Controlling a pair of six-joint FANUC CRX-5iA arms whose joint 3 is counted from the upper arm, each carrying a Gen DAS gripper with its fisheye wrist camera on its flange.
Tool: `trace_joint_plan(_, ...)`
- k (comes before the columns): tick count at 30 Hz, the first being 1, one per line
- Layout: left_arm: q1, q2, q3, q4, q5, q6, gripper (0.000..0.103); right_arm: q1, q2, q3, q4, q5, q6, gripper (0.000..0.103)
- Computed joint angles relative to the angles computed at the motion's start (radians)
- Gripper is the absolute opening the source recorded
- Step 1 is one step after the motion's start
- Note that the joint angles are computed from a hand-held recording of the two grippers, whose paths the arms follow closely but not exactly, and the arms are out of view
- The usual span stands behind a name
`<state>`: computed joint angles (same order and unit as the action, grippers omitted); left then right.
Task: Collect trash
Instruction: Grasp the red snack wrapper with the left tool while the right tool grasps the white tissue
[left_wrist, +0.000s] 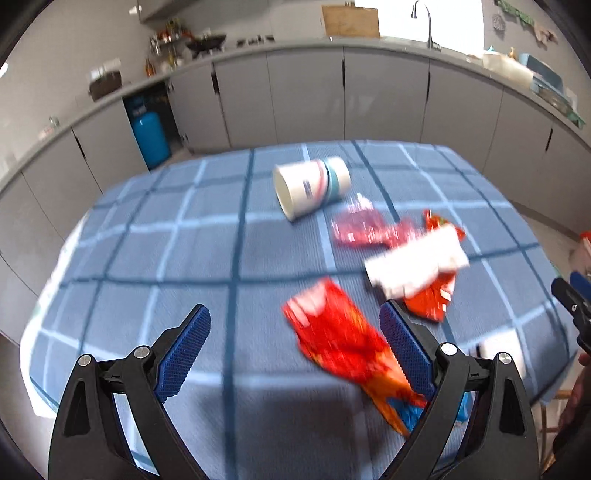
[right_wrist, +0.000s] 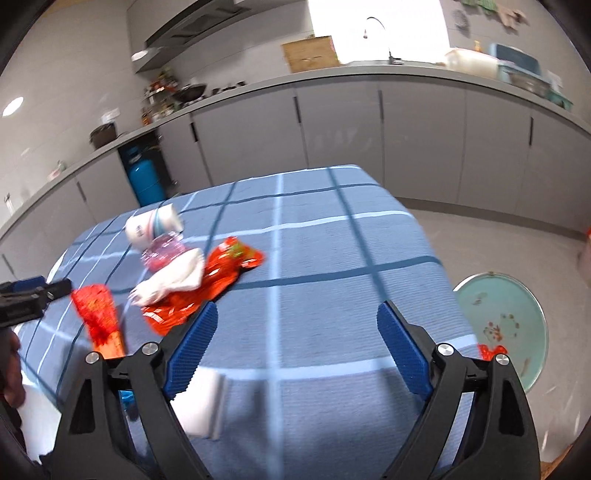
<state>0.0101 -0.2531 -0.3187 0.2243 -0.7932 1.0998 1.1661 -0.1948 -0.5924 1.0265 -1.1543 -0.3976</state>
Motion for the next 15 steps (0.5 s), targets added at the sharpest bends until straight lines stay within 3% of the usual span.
trace_joint_plan(12, -0.041, 0.074, -0.022, 0.035, -0.019, 0.023, 0.091, 0.013, 0.061, 0.069, -0.025, -0.019, 0.052, 0.092)
trace_joint_plan(13, -0.042, 0.082, -0.022, 0.042, -0.020, 0.022, 0.087, 0.009, 0.064, 0.072, -0.026, -0.015, 0.058, 0.092)
trace_joint_plan(15, -0.042, 0.099, -0.016, 0.060, -0.032, 0.004, 0.062, -0.003, 0.070, 0.081, -0.026, 0.001, 0.073, 0.092)
